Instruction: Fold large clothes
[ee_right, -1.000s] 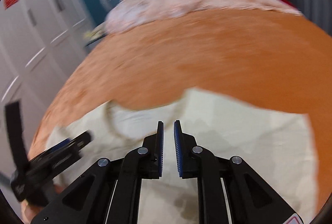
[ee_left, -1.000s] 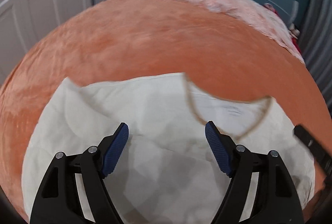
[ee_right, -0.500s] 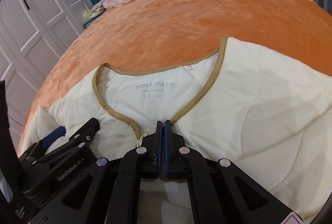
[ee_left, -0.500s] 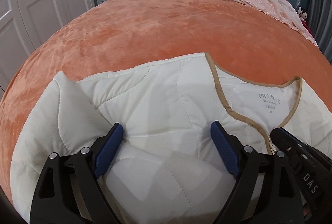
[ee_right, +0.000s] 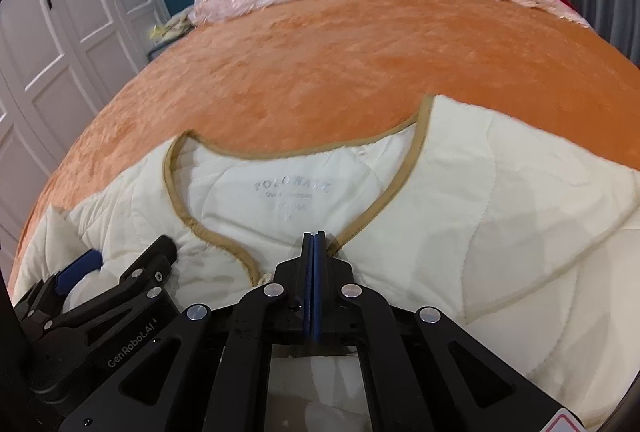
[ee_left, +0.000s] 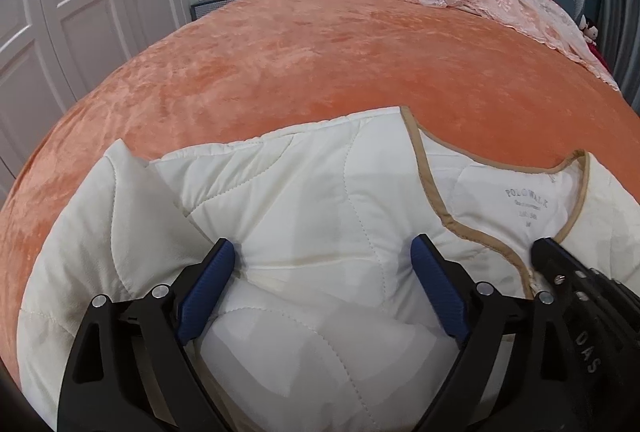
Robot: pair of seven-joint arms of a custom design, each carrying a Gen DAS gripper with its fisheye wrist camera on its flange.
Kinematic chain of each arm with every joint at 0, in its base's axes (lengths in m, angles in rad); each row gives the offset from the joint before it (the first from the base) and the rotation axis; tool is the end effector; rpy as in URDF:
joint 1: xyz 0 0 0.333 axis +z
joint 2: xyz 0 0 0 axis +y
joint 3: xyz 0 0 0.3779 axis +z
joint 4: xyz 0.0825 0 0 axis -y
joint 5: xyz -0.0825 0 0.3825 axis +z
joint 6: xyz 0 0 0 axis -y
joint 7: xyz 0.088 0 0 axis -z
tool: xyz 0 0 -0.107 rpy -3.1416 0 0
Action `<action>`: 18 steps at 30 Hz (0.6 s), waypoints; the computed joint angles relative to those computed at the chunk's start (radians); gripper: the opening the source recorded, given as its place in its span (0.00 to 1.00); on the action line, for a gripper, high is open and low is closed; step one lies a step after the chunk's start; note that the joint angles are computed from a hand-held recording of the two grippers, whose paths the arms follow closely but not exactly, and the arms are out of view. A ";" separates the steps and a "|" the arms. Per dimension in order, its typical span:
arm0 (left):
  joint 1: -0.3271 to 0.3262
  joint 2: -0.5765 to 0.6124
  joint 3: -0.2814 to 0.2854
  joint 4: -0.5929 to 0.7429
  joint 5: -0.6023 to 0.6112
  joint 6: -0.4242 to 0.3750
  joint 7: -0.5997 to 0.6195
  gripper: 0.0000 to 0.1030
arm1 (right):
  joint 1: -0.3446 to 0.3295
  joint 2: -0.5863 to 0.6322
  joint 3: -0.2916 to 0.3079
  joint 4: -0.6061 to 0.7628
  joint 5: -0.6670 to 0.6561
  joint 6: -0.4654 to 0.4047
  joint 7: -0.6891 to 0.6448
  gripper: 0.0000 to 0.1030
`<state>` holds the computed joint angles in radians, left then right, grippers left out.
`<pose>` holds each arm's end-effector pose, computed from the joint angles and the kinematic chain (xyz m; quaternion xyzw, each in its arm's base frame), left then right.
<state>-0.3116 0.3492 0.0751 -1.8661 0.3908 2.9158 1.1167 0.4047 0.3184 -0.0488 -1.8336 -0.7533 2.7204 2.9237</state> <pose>0.6689 -0.1922 0.4672 -0.6110 0.7076 -0.2534 0.2485 0.6347 0.2667 0.4738 -0.5234 0.7739 -0.2266 0.2753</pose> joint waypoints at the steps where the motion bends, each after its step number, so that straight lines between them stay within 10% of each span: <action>1: -0.013 -0.008 0.018 -0.006 0.012 0.000 -0.025 0.85 | 0.056 -0.032 -0.052 -0.010 -0.100 -0.070 0.116 0.00; 3: -0.018 -0.053 0.048 -0.052 0.026 0.033 -0.100 0.81 | 0.175 -0.123 -0.121 -0.063 -0.292 -0.279 0.434 0.15; 6: 0.050 -0.167 0.025 -0.164 -0.009 0.091 -0.125 0.81 | 0.145 -0.300 -0.072 -0.234 -0.414 -0.247 0.621 0.23; 12: 0.223 -0.469 -0.062 -0.450 -0.553 0.049 0.502 0.91 | 0.157 -0.647 0.086 -0.529 -0.344 -0.385 0.514 0.59; 18: 0.327 -0.701 -0.007 -0.624 -0.660 -0.164 0.680 0.91 | 0.204 -0.958 0.244 -0.726 -0.090 -0.555 0.470 0.72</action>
<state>0.0155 -0.3519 0.0686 -2.4899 -0.2693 2.7516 1.7962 0.6085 -0.6397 0.1949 -2.5593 -0.8438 2.1657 3.3939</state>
